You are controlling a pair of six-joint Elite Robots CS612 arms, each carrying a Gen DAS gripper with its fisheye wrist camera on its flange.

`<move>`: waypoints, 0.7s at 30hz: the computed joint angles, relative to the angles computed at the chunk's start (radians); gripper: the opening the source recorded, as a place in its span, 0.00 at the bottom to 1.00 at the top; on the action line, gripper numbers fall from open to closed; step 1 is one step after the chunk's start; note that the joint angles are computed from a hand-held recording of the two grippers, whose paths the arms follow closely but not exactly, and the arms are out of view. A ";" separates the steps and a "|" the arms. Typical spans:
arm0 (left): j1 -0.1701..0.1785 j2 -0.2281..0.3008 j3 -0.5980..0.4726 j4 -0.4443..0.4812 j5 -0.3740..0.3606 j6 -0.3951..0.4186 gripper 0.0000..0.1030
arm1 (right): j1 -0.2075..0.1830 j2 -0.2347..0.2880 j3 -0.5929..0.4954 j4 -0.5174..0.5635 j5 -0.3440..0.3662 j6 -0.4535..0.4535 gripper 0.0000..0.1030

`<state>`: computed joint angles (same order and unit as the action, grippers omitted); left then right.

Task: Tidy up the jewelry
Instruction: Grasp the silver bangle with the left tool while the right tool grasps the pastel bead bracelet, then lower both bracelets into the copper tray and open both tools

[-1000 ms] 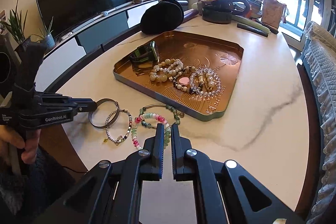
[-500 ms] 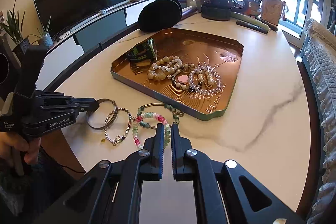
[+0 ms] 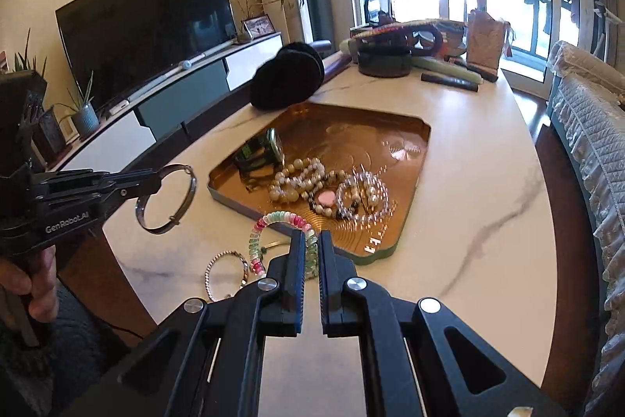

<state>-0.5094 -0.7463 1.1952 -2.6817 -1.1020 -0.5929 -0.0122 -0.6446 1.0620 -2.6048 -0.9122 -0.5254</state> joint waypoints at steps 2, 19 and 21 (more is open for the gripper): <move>-0.004 0.001 -0.014 0.001 0.023 0.012 0.02 | -0.001 -0.011 0.009 -0.041 0.002 0.019 0.06; 0.002 0.052 -0.200 -0.084 0.071 0.107 0.02 | -0.001 0.001 -0.138 -0.158 0.130 0.221 0.06; 0.012 0.067 -0.227 -0.084 0.053 0.090 0.02 | 0.004 0.026 -0.191 -0.120 0.136 0.226 0.06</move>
